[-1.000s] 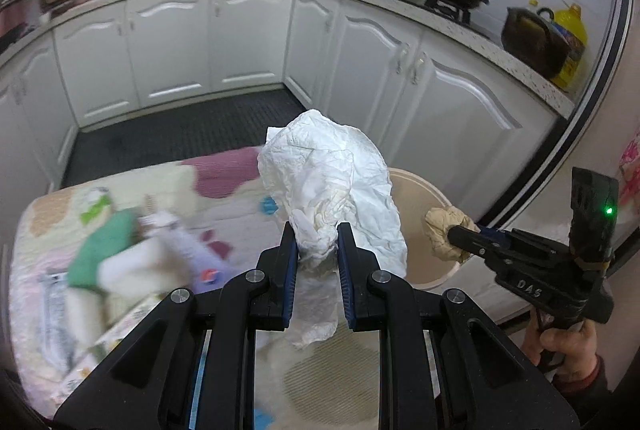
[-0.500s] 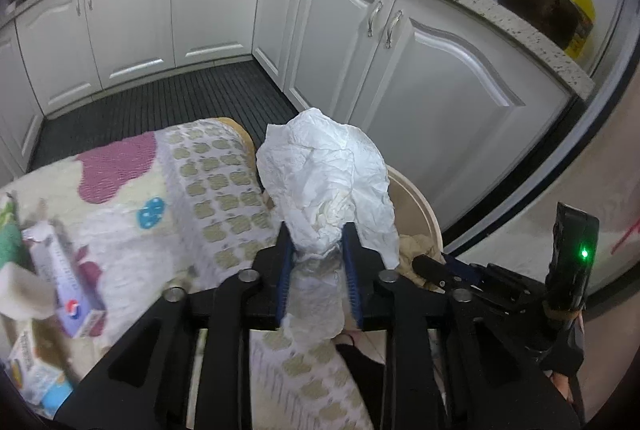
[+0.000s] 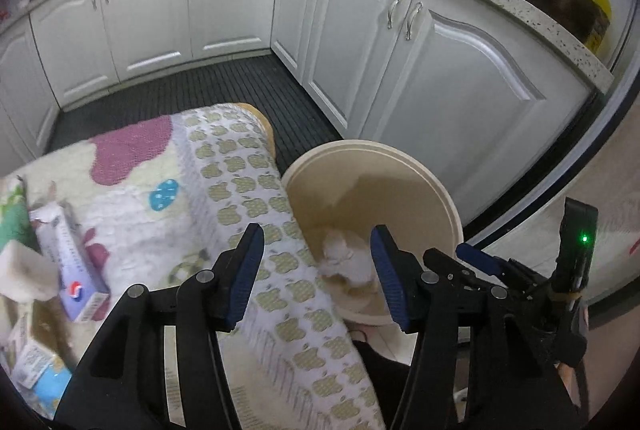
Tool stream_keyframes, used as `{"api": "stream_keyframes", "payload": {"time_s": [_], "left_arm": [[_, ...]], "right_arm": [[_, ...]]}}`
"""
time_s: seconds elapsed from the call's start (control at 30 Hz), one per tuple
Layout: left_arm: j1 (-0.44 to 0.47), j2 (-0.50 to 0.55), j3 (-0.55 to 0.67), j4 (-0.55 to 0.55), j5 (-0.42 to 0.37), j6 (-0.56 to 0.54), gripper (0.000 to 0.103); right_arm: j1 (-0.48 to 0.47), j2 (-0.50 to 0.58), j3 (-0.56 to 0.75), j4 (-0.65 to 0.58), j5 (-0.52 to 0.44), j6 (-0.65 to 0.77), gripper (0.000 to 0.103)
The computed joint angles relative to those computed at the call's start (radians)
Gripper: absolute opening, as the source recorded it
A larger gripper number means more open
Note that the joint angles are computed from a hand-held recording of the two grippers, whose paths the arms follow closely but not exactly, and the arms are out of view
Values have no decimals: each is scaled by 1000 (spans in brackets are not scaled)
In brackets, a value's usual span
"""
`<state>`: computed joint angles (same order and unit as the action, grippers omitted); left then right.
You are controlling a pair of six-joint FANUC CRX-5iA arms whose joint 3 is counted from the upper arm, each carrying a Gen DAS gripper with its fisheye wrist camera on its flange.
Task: Collect trash
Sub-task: 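Carry both items over the beige bucket and open both tools to drop them, then grasp the white sponge with the left tool while the right tool grasps the plastic wrapper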
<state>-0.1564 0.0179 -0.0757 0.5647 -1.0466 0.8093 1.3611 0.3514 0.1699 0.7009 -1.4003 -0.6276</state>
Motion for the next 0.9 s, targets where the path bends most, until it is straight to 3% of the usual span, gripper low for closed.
{"api": "stream_keyframes", "payload": {"time_s": [0.63, 0.73, 0.9], "left_arm": [[161, -178, -146, 43, 41, -123, 54], [196, -200, -167, 64, 47, -146, 54], [264, -221, -188, 92, 41, -185, 54]], "right_arm": [[16, 205, 365, 45, -113, 238, 60], [16, 251, 446, 63, -123, 284, 71], [13, 337, 604, 79, -139, 380, 72]]}}
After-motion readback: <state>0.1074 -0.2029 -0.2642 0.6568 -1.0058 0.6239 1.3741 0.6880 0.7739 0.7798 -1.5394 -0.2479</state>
